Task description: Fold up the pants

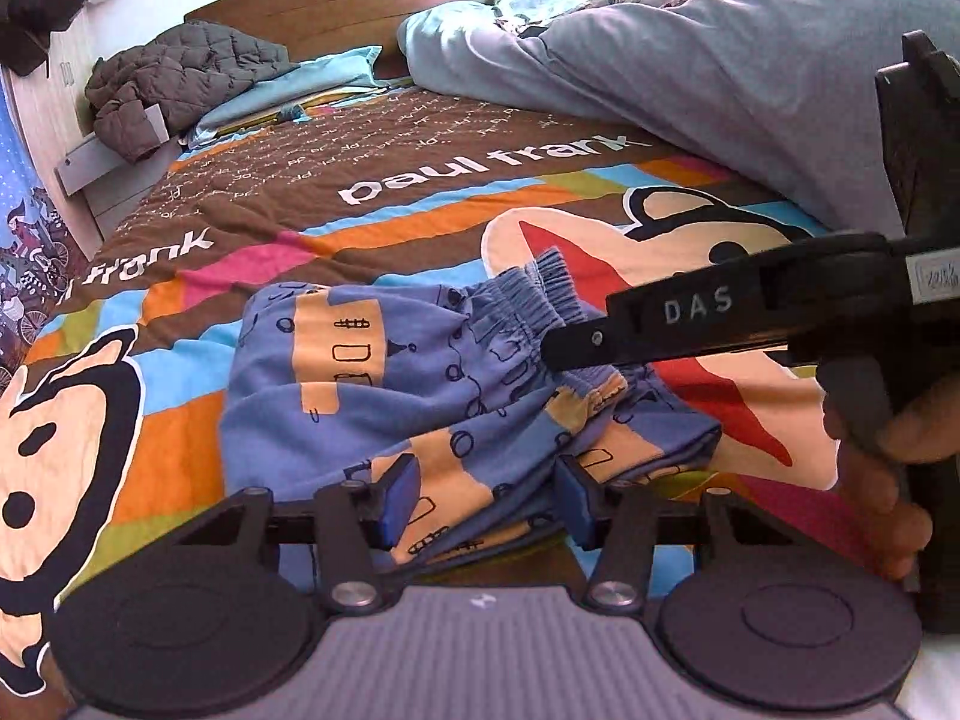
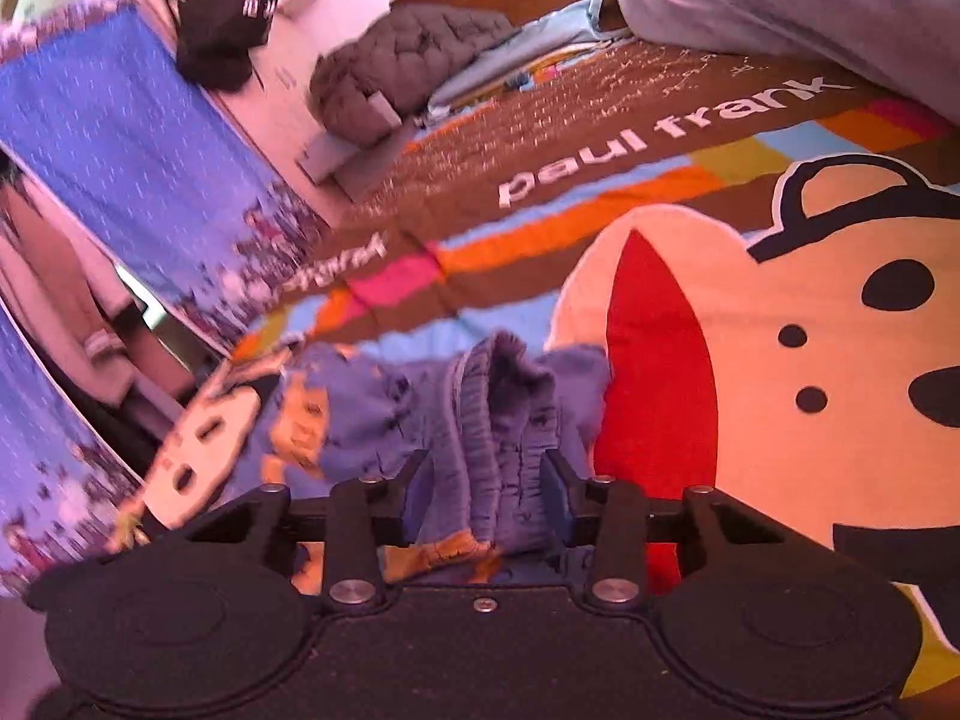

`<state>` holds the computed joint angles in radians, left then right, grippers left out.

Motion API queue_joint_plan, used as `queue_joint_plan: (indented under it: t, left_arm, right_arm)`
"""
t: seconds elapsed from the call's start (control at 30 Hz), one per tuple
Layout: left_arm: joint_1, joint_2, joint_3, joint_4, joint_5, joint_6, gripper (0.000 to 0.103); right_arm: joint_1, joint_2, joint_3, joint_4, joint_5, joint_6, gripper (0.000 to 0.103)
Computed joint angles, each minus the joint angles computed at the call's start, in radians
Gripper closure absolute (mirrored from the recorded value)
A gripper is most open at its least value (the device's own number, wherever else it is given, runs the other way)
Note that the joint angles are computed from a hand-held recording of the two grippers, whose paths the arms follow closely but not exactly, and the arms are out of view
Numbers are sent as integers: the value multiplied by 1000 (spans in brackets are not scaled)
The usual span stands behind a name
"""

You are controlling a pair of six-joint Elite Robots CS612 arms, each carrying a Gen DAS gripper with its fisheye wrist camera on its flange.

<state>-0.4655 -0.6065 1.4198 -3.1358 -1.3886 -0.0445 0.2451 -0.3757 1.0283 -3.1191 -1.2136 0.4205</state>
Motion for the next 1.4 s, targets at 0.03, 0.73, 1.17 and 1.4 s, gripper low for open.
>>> queue_joint_plan:
  t: [0.03,0.73,1.17,1.4]
  left_arm:
    - [1,1,-1,2,-2,0,48]
    - [44,-72,115,-98,-101,-204,37]
    - [103,-6,62,-118,-130,-544,61]
    - [128,27,75,-259,-215,-632,66]
  right_arm:
    - [3,-2,7,-3,-8,-4,70]
    - [3,-63,84,83,-86,-103,79]
    - [2,-49,111,-151,-135,-80,33]
    - [11,-19,38,-158,-102,-110,33]
